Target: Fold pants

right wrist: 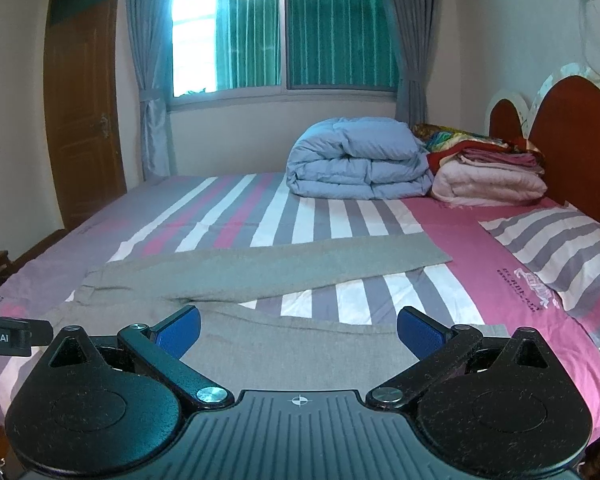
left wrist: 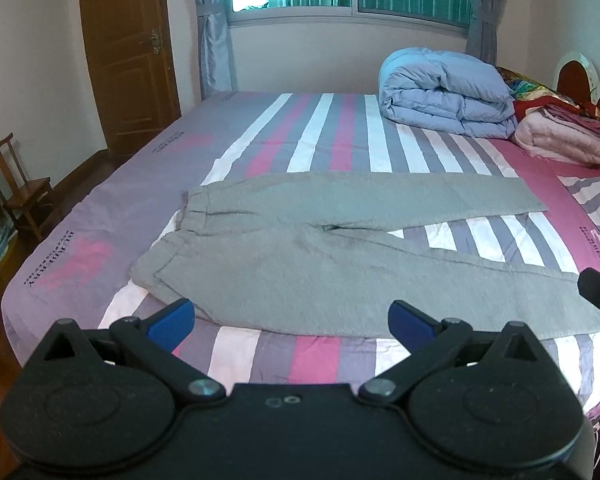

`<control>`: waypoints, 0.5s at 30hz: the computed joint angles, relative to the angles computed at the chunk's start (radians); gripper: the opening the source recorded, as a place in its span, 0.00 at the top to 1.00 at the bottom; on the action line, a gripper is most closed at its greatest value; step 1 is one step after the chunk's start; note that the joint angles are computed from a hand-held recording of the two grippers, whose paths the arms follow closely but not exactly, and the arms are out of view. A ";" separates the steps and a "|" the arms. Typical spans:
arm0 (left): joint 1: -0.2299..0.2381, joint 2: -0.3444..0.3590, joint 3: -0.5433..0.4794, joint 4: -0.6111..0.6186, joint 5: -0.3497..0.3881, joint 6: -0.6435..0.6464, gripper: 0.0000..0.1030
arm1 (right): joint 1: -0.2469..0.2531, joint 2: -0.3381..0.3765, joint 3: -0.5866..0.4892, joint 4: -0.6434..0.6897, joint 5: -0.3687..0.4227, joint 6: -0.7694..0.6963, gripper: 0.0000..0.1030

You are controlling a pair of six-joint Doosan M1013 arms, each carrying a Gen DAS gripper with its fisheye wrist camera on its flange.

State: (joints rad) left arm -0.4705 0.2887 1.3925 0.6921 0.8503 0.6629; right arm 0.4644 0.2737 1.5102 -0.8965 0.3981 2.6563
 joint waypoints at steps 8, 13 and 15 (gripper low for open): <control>-0.024 -0.030 0.052 0.042 -0.017 -0.062 0.06 | 0.002 -0.040 0.065 -0.093 -0.030 0.120 0.00; -0.033 -0.044 0.072 0.043 -0.026 -0.067 0.06 | 0.006 -0.060 0.091 -0.159 -0.044 0.196 0.00; -0.036 -0.049 0.079 0.047 -0.030 -0.072 0.06 | 0.006 -0.066 0.093 -0.160 -0.048 0.192 0.00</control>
State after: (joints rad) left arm -0.5061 0.2401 1.4713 0.7394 0.8199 0.5910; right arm 0.4700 0.2080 1.6033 -1.0566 0.3496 2.8483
